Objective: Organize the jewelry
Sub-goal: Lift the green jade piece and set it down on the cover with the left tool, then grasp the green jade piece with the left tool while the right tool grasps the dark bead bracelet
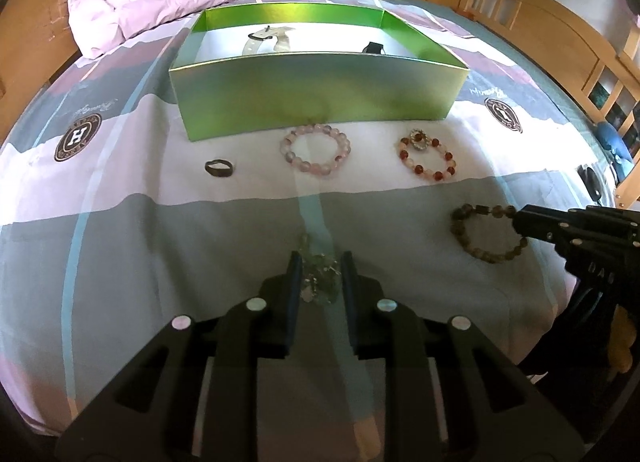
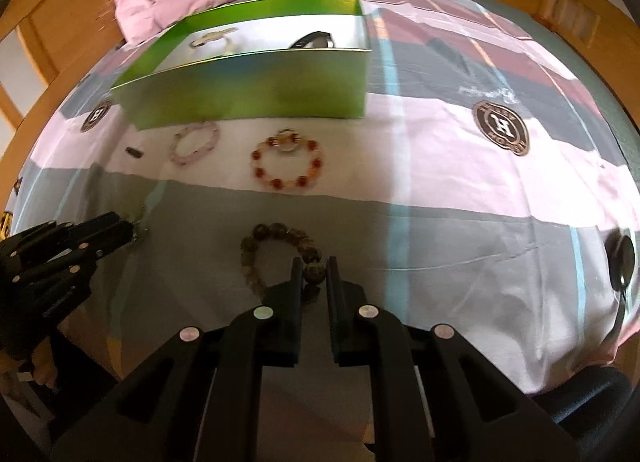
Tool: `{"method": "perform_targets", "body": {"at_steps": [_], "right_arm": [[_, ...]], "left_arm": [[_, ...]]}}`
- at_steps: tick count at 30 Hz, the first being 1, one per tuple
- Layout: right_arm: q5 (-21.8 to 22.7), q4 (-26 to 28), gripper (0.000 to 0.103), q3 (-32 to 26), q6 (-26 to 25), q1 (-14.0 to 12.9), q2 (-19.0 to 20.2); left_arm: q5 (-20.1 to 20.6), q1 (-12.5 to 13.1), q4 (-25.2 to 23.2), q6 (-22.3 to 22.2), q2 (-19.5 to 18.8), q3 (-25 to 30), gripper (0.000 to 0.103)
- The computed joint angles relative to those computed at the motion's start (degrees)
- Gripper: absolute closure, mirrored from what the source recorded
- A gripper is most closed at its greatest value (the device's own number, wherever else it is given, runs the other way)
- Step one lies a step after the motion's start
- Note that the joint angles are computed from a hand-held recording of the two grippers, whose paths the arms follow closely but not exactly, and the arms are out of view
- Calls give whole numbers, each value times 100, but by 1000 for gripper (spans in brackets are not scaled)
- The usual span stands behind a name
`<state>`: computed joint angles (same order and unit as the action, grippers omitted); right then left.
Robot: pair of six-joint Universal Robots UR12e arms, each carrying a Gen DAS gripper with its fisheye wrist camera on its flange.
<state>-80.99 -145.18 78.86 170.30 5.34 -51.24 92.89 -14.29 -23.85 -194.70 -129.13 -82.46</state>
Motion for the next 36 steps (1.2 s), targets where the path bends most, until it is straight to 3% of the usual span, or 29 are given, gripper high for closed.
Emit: {"method": "perform_targets", "body": {"at_steps": [1,3,8,17,31,36], "right_arm": [[-30,-1,91,-2,24,-3,4],[-146,-16,90,-12,129,-1,17],[-246,-135,59,20,248,4,14],[-255,-141,58,36,173,20,21],[-312,38,58,-65,103,81,110],[-274,83,66,-85,-9,115,133]], "left_arm": [[20,-1,21,-5,2,-7,77],[108,-11,105,-22,6,-22,59],[246,-32,272,-12,-9,-22,48],[456,-68,183,53,-46,33,42],[508,-91,87,205,-82,73,47],[476,-88,-131,253,-127,143,69]]}}
